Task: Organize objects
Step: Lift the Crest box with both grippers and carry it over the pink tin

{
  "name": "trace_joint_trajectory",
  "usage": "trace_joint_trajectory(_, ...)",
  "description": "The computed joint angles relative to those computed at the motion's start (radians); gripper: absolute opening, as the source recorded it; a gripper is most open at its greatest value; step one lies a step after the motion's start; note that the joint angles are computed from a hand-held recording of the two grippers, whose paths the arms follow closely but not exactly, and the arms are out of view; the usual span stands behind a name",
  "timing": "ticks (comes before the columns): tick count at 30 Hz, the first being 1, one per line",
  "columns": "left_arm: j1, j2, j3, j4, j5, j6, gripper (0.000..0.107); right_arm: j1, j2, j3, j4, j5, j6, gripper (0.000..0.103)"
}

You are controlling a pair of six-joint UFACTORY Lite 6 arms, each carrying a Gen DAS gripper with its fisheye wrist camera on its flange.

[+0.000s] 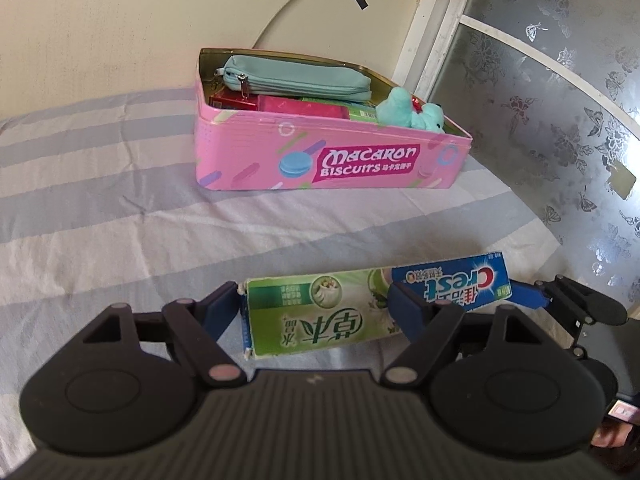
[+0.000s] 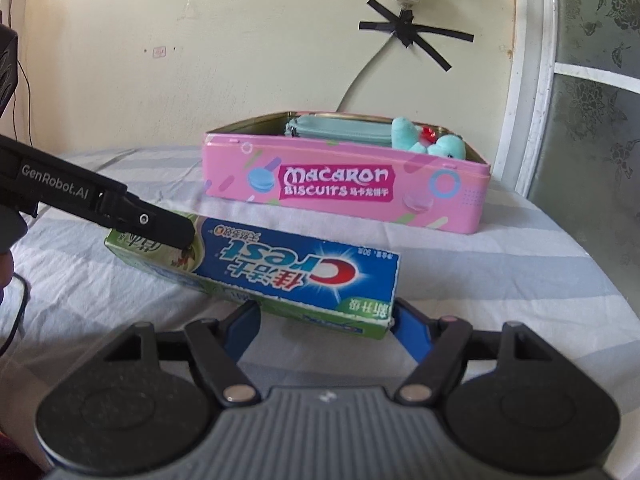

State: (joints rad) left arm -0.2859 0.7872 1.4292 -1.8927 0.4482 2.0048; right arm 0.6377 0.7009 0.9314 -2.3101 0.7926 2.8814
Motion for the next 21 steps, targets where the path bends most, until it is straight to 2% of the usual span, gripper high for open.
trace_joint_trajectory(5, 0.007, -0.001, -0.009, -0.042, -0.004, 0.07, 0.084, -0.003, 0.039, 0.041, 0.005, -0.012, 0.02, 0.077)
trace_joint_trajectory(7, 0.004, -0.015, -0.028, -0.117, -0.025, 0.162, 0.092, -0.01, 0.043, 0.046, -0.007, -0.017, 0.024, 0.079)
trace_joint_trajectory(9, 0.002, -0.018, -0.04, -0.21, -0.041, 0.261, 0.093, -0.015, 0.047, 0.049, -0.02, -0.018, 0.034, 0.081)
trace_joint_trajectory(13, 0.003, -0.014, -0.035, -0.23, -0.043, 0.285, 0.093, -0.02, 0.059, 0.057, -0.04, -0.009, 0.039, 0.088)
trace_joint_trajectory(21, -0.025, -0.015, -0.04, -0.348, -0.068, 0.396, 0.097, -0.034, 0.061, 0.038, -0.102, 0.015, 0.072, 0.09)
